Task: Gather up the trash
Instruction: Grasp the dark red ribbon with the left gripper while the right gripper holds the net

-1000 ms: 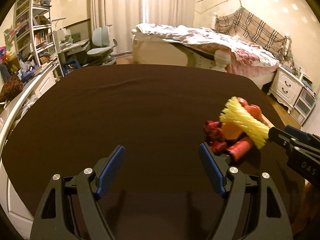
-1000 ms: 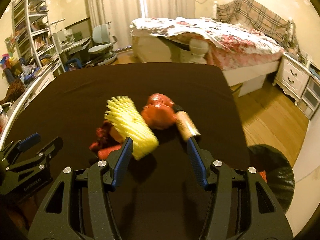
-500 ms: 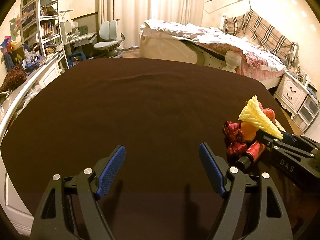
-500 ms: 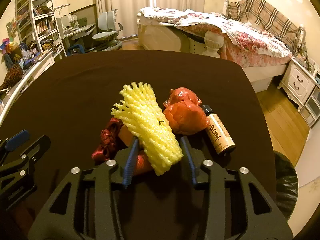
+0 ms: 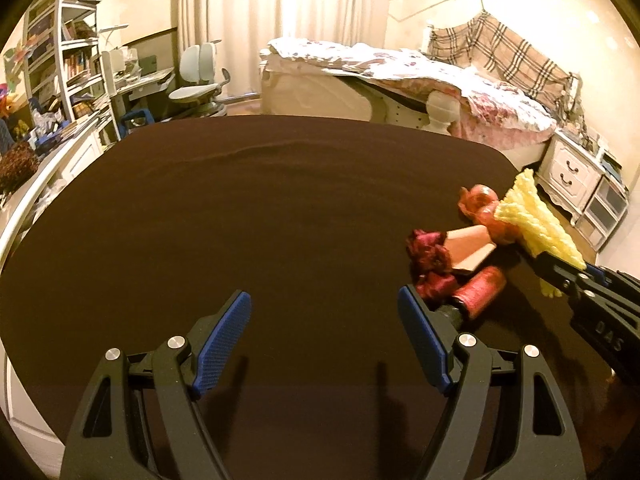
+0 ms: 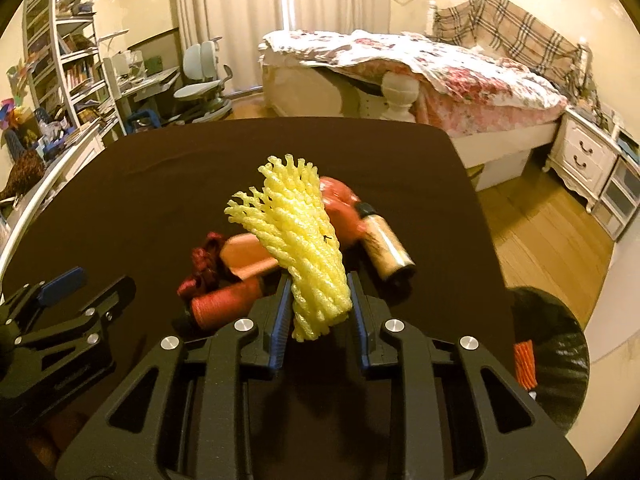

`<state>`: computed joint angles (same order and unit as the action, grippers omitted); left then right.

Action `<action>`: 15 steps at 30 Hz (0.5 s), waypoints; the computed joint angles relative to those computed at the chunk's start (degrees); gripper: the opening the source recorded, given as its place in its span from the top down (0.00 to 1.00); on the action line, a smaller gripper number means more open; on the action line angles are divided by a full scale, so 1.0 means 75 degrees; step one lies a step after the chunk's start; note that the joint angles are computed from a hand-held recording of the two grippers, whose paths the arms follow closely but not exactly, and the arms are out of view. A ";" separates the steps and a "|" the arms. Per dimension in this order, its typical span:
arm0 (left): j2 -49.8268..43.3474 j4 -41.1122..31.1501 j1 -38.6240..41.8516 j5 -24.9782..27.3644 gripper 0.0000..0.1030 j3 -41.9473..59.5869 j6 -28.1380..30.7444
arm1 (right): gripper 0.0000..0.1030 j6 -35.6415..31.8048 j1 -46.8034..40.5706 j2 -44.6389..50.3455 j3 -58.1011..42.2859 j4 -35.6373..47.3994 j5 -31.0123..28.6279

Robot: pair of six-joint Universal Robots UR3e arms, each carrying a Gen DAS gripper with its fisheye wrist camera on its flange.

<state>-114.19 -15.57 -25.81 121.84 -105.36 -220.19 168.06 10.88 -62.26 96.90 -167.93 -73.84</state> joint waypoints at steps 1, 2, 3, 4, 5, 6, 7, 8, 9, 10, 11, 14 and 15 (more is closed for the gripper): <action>-0.0054 -0.0021 -0.0033 0.0006 0.26 0.0077 0.0015 | 0.75 -0.0018 -0.0082 -0.0081 0.0139 -0.0012 -0.0002; -0.0103 -0.0047 -0.0053 0.0006 0.26 0.0155 0.0046 | 0.75 -0.0031 -0.0161 -0.0153 0.0255 -0.0004 -0.0015; -0.0151 -0.0089 -0.0061 -0.0008 0.26 0.0243 0.0074 | 0.75 -0.0028 -0.0220 -0.0180 0.0345 -0.0024 -0.0029; -0.0188 -0.0114 -0.0058 -0.0037 0.26 0.0317 0.0098 | 0.75 -0.0022 -0.0289 -0.0222 0.0451 -0.0047 -0.0041; -0.0227 -0.0113 -0.0032 -0.0111 0.26 0.0388 0.0141 | 0.75 -0.0011 -0.0331 -0.0233 0.0511 -0.0074 -0.0063; -0.0291 -0.0188 -0.0052 -0.0137 0.26 0.0518 0.0129 | 0.75 -0.0009 -0.0370 -0.0233 0.0579 -0.0116 -0.0091; -0.0340 -0.0235 -0.0038 -0.0208 0.26 0.0631 0.0159 | 0.75 -0.0001 -0.0377 -0.0212 0.0591 -0.0132 -0.0137; -0.0363 -0.0236 -0.0033 -0.0244 0.26 0.0670 0.0181 | 0.75 0.0005 -0.0375 -0.0201 0.0620 -0.0157 -0.0180; -0.0410 -0.0260 -0.0033 -0.0277 0.26 0.0748 0.0214 | 0.75 0.0004 -0.0390 -0.0177 0.0621 -0.0153 -0.0185; -0.0449 -0.0285 -0.0032 -0.0297 0.26 0.0819 0.0248 | 0.75 0.0027 -0.0363 -0.0154 0.0596 -0.0129 -0.0206; -0.0494 -0.0311 -0.0030 -0.0315 0.26 0.0897 0.0289 | 0.75 0.0033 -0.0341 -0.0120 0.0564 -0.0101 -0.0228; -0.0650 -0.0352 -0.0030 -0.0375 0.26 0.1117 0.0383 | 0.72 0.0025 -0.0222 -0.0005 0.0410 0.0023 -0.0260; -0.0703 -0.0364 -0.0026 -0.0394 0.26 0.1188 0.0421 | 0.69 0.0049 -0.0180 0.0048 0.0364 0.0006 -0.0275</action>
